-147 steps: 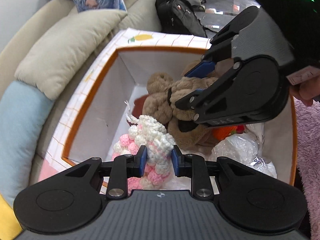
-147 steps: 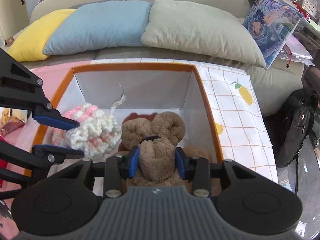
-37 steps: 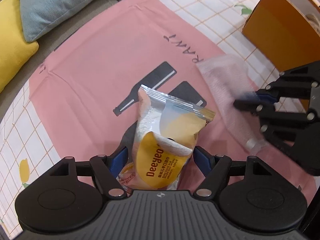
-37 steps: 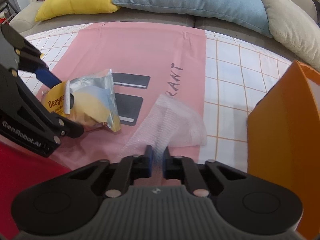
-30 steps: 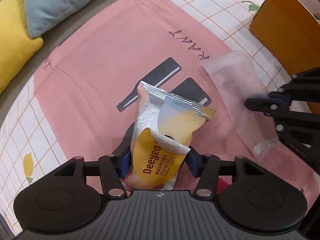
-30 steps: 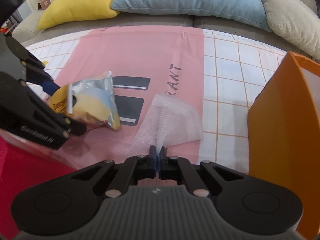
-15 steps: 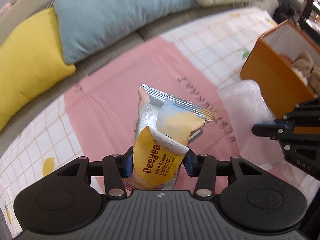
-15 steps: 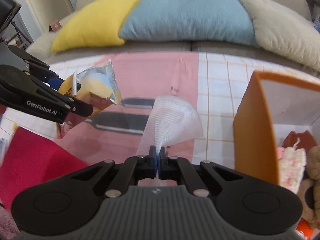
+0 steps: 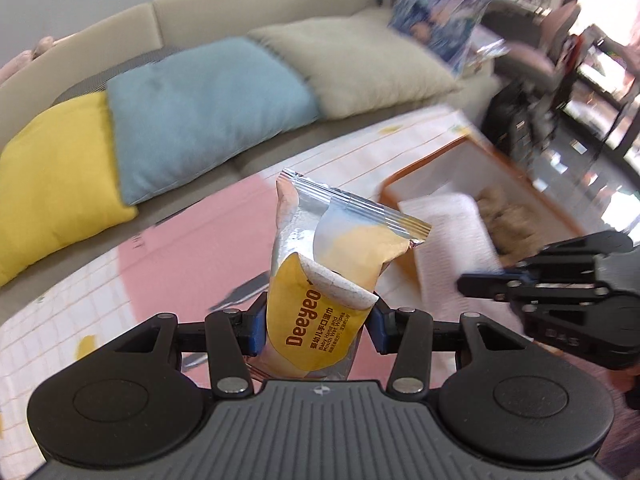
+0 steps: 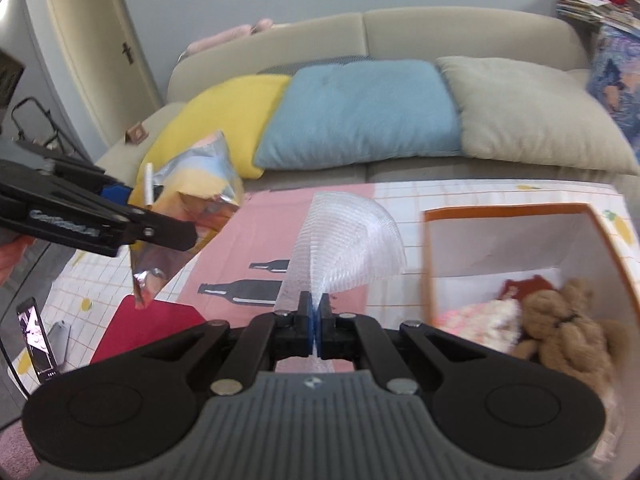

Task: Organize soft objects
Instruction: 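Carry the snack bag and mesh bag with both tools into the orange box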

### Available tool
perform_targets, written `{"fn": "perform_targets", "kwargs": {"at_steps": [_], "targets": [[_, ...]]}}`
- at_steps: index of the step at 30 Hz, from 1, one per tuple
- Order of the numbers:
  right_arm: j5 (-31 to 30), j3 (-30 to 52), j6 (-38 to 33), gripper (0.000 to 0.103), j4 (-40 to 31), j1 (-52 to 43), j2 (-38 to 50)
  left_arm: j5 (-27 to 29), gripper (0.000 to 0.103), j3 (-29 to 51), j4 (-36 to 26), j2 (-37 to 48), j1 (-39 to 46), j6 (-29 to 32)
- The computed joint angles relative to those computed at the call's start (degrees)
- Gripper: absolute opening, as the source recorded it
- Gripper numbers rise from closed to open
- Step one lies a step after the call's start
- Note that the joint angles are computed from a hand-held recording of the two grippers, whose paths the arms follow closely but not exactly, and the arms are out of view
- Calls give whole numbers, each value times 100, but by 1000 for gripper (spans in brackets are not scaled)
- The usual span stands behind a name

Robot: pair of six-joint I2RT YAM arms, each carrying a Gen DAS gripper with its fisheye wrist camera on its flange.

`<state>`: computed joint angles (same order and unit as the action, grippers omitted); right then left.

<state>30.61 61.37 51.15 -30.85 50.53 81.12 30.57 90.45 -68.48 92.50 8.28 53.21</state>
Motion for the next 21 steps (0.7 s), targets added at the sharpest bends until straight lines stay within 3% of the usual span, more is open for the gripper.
{"fn": "perform_targets", "kwargs": {"at_steps": [6,11,15,21], "targets": [[753,-482,878,0,-1139,425,-1212,336,55,-452,-202,-714,-602,-297],[1391,-743,2038,0,-2445,866,-1915,249,55,-725,87,-934,-1556,-1185],[1401,-1122,2801,0,-3197,887,-2371,67,55,-1044,488,-937,-2357,-1891],[1156,-1721,2750,0,-3432,368,-2605,-272,55,-1259,1027,-305,-3226,-2901]]}}
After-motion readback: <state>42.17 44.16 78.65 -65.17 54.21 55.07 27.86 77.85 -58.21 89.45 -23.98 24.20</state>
